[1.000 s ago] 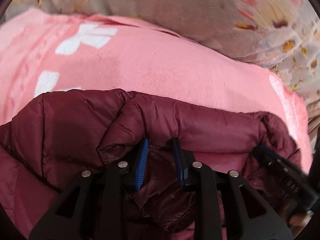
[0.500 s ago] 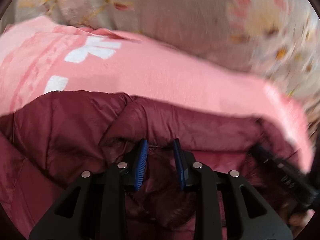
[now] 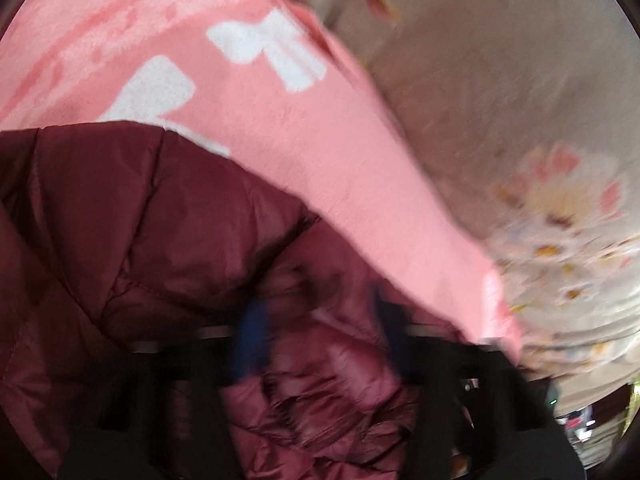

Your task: Fold large clothes

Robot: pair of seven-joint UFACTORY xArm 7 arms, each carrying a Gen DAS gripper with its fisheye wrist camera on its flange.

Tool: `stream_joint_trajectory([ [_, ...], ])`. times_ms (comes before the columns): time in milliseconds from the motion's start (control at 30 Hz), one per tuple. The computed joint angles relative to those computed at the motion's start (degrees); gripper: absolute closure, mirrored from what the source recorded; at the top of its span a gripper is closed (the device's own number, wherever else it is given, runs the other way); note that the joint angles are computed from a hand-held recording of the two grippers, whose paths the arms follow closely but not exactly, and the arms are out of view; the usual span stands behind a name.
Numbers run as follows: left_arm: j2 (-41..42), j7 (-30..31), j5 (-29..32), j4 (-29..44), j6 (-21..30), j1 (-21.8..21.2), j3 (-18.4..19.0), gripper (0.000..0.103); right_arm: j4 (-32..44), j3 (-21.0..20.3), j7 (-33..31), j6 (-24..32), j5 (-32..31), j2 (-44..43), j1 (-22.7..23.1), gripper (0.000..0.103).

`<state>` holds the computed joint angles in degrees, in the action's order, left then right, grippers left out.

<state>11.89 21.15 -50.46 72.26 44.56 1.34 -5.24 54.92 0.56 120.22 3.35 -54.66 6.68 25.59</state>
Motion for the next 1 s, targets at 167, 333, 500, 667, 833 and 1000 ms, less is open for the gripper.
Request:
stream_joint_trajectory([
  [167,-2.27,-0.32,11.52,-4.04,-5.67,-2.89,0.19,0.092,0.38,5.57,-18.81,13.69,11.71,-2.04,-1.13,0.103],
  [333,-5.33,1.27,19.62,-11.29,-19.00,-6.54,-0.59,0.092,8.51,8.09,-28.41,31.24,10.60,1.88,1.95,0.103],
  [500,-6.99,-5.40,31.75,-17.00,-30.10,-9.54,0.02,0.092,14.92,7.72,-32.60,42.66,8.59,5.88,5.68,0.103],
  [667,-6.95,-10.67,38.82,-18.14,-32.92,-9.99,0.50,0.092,16.28,7.18,-33.35,45.17,8.01,6.77,7.05,0.103],
  [833,-7.35,-18.05,48.15,-19.08,-34.18,-10.83,1.54,0.092,17.76,6.79,-34.14,46.88,7.83,7.90,7.92,0.103],
  [1000,-7.16,-22.47,53.62,-19.32,-34.84,-11.08,1.99,0.092,17.80,6.52,-34.23,46.68,7.84,7.98,8.05,0.103],
])
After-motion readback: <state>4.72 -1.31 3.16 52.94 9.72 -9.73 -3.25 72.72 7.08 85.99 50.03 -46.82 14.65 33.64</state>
